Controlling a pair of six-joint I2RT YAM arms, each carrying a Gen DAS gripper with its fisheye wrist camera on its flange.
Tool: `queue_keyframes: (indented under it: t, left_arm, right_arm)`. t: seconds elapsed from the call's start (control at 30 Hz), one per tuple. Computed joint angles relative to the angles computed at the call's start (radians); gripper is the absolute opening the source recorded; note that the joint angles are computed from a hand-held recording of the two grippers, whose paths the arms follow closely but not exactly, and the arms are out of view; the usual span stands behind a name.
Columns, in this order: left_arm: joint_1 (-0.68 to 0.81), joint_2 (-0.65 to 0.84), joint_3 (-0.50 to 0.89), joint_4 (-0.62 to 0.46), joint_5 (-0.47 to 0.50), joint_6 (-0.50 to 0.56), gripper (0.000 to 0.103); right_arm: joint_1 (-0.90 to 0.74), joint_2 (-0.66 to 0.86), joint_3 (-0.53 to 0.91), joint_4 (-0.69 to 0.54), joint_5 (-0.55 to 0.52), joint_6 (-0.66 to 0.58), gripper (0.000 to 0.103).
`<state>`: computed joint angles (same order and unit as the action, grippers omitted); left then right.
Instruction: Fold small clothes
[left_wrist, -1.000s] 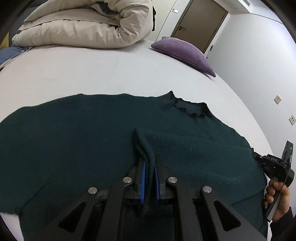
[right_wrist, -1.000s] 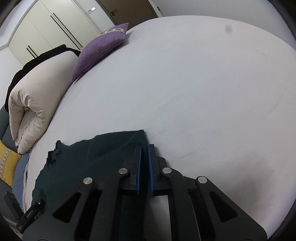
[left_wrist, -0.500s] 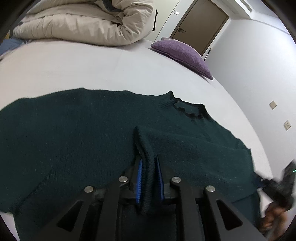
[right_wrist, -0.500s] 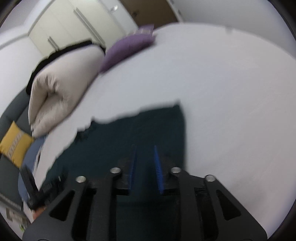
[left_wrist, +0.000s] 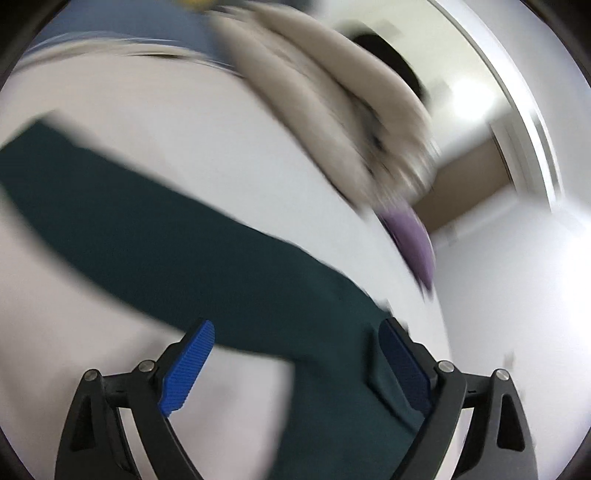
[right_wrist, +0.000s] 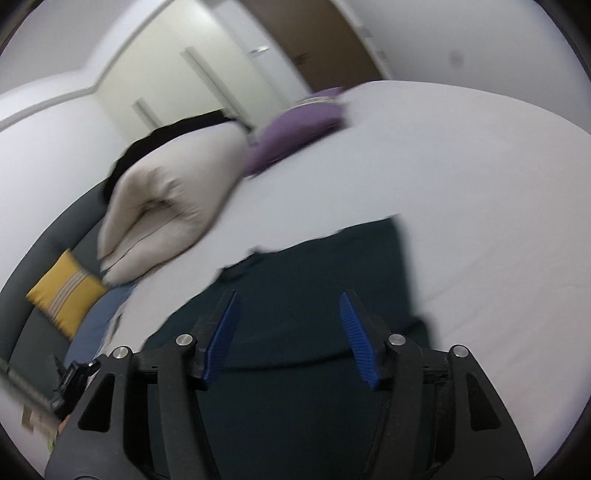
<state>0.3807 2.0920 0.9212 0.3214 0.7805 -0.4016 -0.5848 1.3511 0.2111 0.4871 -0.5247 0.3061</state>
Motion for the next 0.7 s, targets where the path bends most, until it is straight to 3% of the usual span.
queue_keyframes:
  t: [0.07,0.17,0.27,0.37,0.43,0.5,0.57,0.7]
  left_arm:
    - [0.132,0.042,0.032,-0.031,0.023,-0.018,0.092]
    - [0.286,0.139,0.143,-0.107,0.048,-0.062,0.091]
    - [0.344,0.244,0.241,-0.107,0.106,-0.169,0.085]
    - [0.327,0.294,0.301,-0.059,0.099,-0.238,0.081]
    - [0.3,0.326,0.368,-0.083,0.05,-0.237,0.066]
    - [0.274,0.365,0.445,-0.141,0.02,-0.225,0.027]
    - [0.259,0.407,0.542,-0.244,-0.003,-0.197,0.007]
    - [0.195,0.259,0.437,-0.215,-0.092,-0.073,0.008]
  right_arm:
    - [0.142,-0.094,-0.028,-0.036,0.036,0.059,0.057]
    - [0.345,-0.119,-0.059,0.01,0.106,0.176,0.057]
    - [0.523,-0.067,-0.065,0.079,0.202,0.274,0.057]
    - [0.652,0.03,-0.053,0.165,0.275,0.369,0.057]
    - [0.72,0.048,-0.05,0.183,0.325,0.409,0.057]
    - [0.791,0.052,-0.033,0.176,0.378,0.44,0.057]
    - [0.815,0.075,-0.022,0.186,0.398,0.445,0.057]
    - [0.766,0.023,-0.057,0.163,0.376,0.425,0.057]
